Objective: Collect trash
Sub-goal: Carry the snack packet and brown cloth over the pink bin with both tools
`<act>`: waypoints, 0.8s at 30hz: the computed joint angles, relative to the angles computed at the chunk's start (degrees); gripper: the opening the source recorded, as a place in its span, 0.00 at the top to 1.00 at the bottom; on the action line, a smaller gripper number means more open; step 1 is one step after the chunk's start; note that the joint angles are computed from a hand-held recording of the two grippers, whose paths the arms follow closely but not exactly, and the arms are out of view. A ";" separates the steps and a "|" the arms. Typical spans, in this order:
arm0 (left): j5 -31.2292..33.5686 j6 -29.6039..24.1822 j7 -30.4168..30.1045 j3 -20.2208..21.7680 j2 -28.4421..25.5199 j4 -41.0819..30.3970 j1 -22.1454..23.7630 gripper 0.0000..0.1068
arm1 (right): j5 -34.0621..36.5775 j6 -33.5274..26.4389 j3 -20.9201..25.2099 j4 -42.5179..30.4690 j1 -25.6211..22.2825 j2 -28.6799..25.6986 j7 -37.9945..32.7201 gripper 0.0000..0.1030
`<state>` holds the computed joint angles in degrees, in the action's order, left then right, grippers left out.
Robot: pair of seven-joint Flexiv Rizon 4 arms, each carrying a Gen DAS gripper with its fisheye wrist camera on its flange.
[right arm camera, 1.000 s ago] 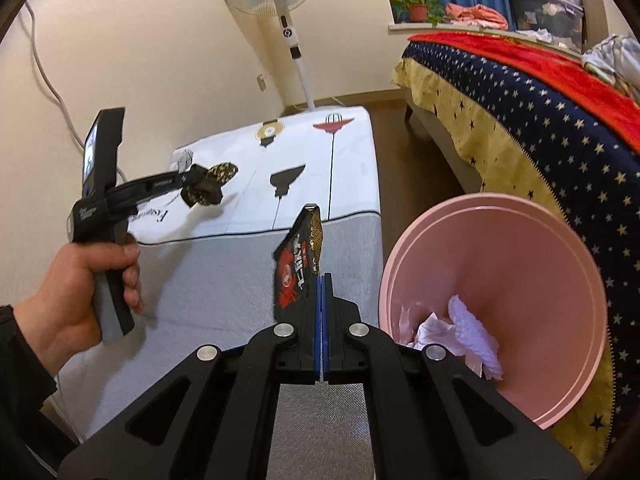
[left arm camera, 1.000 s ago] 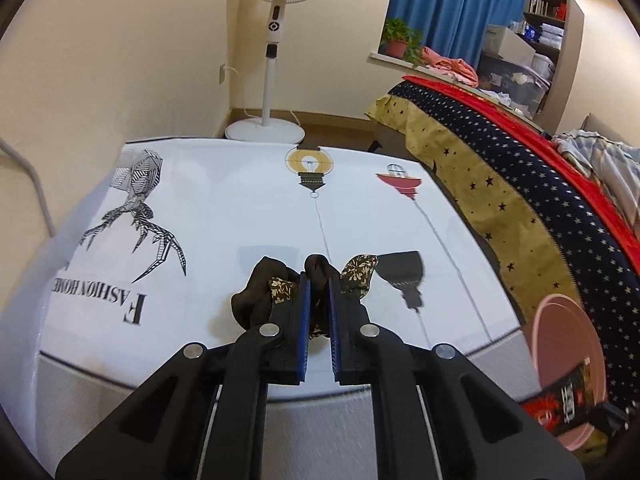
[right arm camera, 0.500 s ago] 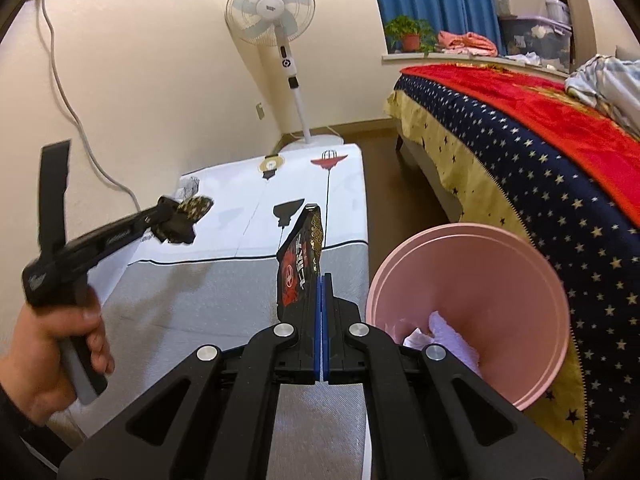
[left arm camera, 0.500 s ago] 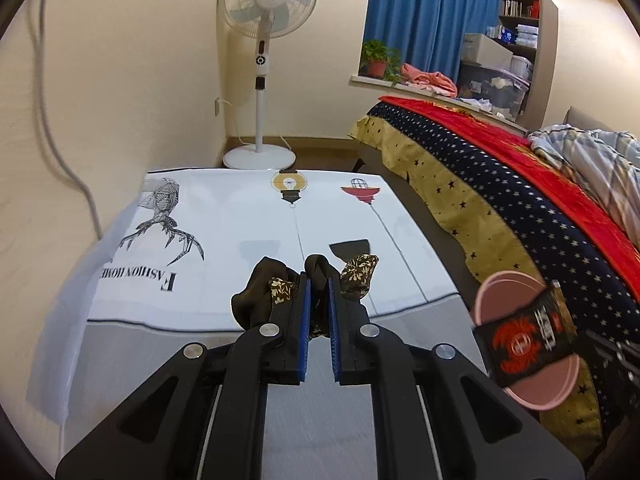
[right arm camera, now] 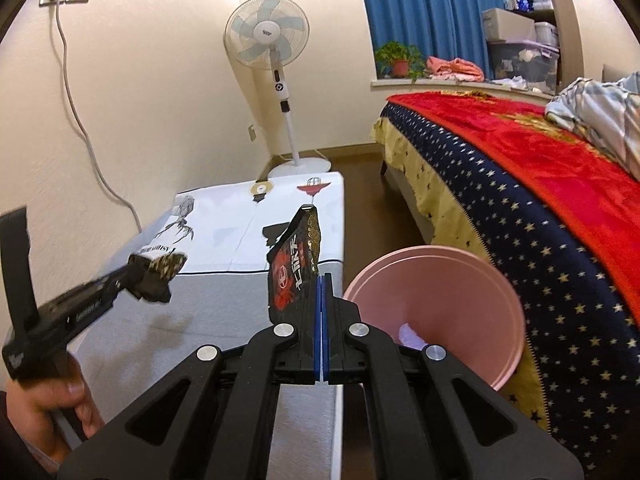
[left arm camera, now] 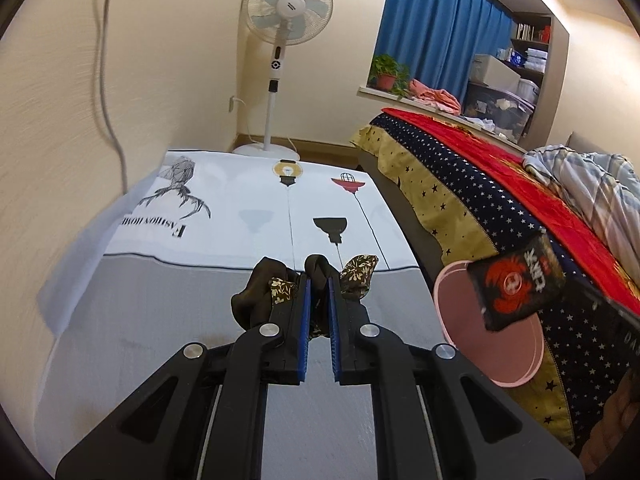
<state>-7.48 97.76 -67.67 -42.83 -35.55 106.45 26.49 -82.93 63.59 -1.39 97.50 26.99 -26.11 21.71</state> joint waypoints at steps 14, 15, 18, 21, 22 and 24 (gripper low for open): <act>3.55 2.56 -4.87 0.73 1.84 4.31 -1.22 0.92 | -1.56 -5.67 2.56 5.75 -1.78 5.41 3.36 1.00; 3.76 2.57 -4.96 0.80 1.87 4.31 -1.38 0.92 | -1.58 -5.96 2.68 5.87 -1.85 5.50 3.39 1.00; 4.38 2.76 -4.93 0.86 1.69 4.04 -1.76 0.92 | -1.67 -6.76 2.97 6.16 -1.99 5.78 3.02 1.00; 4.78 2.85 -5.01 0.70 1.34 3.65 -2.03 0.92 | -1.73 -7.42 3.16 6.40 -2.14 6.02 2.68 1.00; 4.86 2.85 -5.04 0.66 1.17 3.47 -2.14 0.92 | -1.72 -7.53 3.20 6.46 -2.23 6.07 2.62 1.00; 4.95 2.81 -5.12 0.69 0.87 3.14 -2.46 0.92 | -1.51 -7.77 3.25 6.43 -2.35 6.02 2.59 1.00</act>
<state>-2.53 100.57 -72.79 -42.14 -34.68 109.59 24.04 -84.45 55.81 1.86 103.93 24.64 -20.08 24.31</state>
